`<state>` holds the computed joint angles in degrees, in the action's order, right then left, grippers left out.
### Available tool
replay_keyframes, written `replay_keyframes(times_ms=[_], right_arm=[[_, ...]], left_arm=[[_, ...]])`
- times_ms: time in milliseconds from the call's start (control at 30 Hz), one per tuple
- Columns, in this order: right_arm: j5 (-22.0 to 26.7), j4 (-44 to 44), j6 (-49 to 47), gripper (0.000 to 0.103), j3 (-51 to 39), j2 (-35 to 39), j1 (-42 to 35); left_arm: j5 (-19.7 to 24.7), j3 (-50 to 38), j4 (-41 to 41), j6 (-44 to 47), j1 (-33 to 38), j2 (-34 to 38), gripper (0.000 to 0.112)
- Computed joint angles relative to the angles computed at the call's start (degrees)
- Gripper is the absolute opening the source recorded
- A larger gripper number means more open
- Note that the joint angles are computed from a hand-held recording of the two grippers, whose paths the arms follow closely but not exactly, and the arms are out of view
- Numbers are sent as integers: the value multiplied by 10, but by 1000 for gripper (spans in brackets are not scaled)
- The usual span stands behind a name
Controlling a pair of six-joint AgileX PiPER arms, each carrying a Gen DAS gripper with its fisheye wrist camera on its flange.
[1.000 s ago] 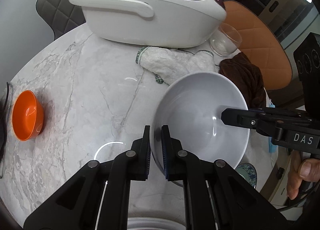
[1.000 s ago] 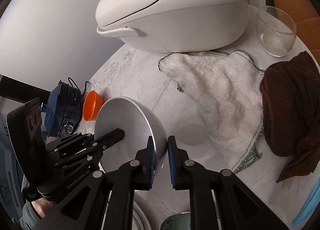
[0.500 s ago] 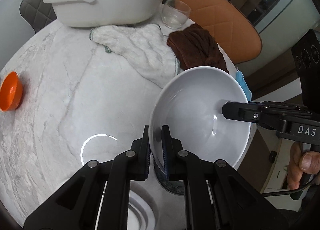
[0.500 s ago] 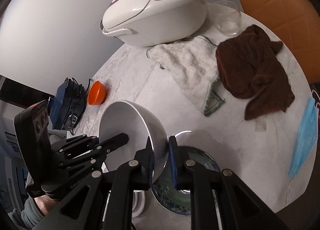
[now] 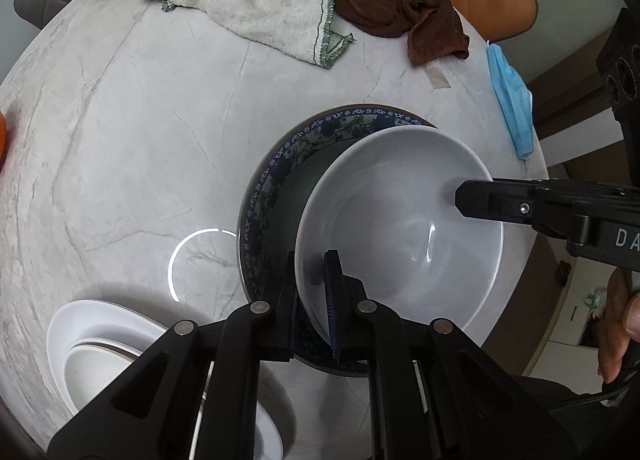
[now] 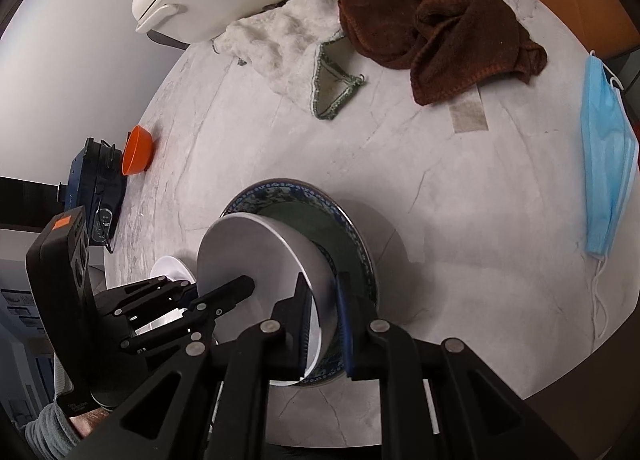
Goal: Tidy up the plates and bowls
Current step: 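Carry the white bowl with both grippers and lower it into the blue-patterned bowl, then open both grippers and move them to the orange bowl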
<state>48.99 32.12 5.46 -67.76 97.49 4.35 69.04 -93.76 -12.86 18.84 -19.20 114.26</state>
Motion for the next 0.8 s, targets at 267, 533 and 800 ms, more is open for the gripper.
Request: replay_keyframes(times_ms=[267,533,800], right_arm=[[-6,-29,13,15,-11,15,12],[2,-60,27,14,-25,22,25],[13,-66,29,17,-41,7,22]], left_arm=[[-18,-8,6,-2,-6,24,11],[-23,11,-42,31,3,6,51],[-17,7,-71,33,9,-19,81]])
